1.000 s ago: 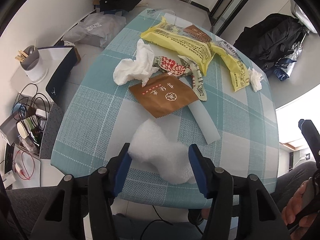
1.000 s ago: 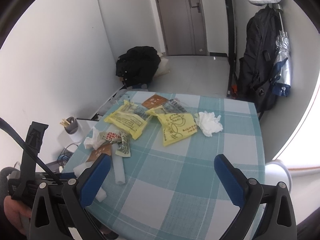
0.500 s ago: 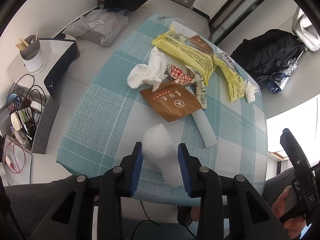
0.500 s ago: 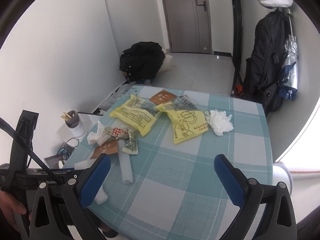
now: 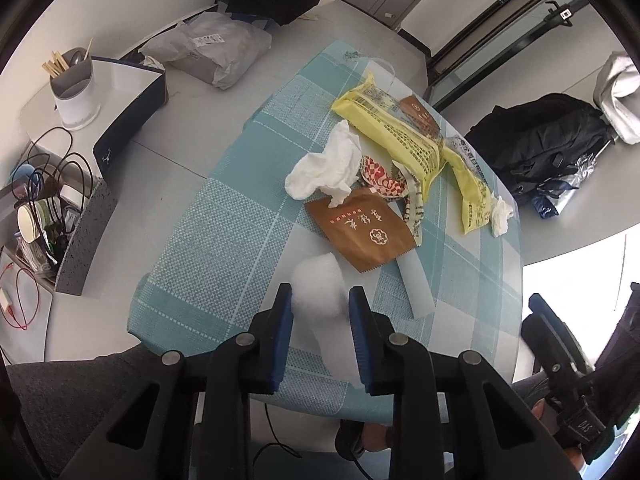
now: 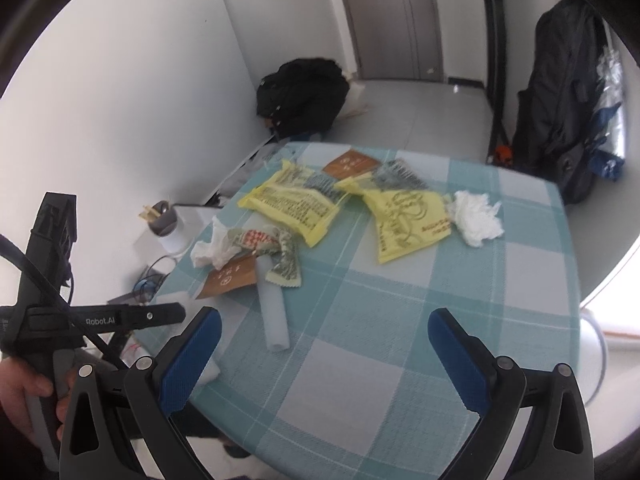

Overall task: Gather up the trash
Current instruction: 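Lift the foam piece with the left gripper while the right gripper grasps the white foam tube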

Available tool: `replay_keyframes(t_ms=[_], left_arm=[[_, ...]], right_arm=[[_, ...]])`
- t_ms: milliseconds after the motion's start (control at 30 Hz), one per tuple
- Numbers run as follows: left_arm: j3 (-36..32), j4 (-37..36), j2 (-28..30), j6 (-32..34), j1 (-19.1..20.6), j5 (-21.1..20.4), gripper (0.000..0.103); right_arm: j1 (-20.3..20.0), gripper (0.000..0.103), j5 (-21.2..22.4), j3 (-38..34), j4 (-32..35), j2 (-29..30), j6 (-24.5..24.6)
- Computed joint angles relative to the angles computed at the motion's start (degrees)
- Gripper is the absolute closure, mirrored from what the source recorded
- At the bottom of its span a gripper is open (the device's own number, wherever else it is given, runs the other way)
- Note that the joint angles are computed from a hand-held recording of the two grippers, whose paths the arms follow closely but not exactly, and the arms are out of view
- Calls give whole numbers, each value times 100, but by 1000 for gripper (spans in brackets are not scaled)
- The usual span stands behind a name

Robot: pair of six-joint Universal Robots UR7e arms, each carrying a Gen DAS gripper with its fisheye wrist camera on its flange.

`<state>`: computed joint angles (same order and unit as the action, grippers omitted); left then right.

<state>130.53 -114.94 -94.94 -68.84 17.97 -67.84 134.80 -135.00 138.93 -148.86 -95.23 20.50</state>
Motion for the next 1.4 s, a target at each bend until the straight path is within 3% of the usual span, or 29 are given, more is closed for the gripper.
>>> replay_keyframes(t_ms=[133, 267, 500, 567, 833, 1000, 1400], left_arm=[[-12, -9, -78, 88, -83, 139, 81], [-25, 0, -160, 220, -151, 276, 82], [11, -92, -312, 352, -199, 328, 82], [54, -198, -404, 383, -195, 317, 82], [92, -436, -475, 475, -222, 339, 82], [91, -538, -447, 575, -252, 326, 82], [110, -795, -323, 670, -309, 185, 82]], right_arm=[[-191, 2, 327, -80, 71, 125, -317], [-408, 14, 625, -139, 107, 353, -574], [-597, 33, 652, -190, -281, 977, -952], [-682, 48, 754, -189, -352, 1070, -1029], [-478, 84, 274, -195, -389, 1503, -1487], [-436, 90, 357, -201, -163, 1392, -1493], [-208, 92, 506, -225, 1293, 198, -509]])
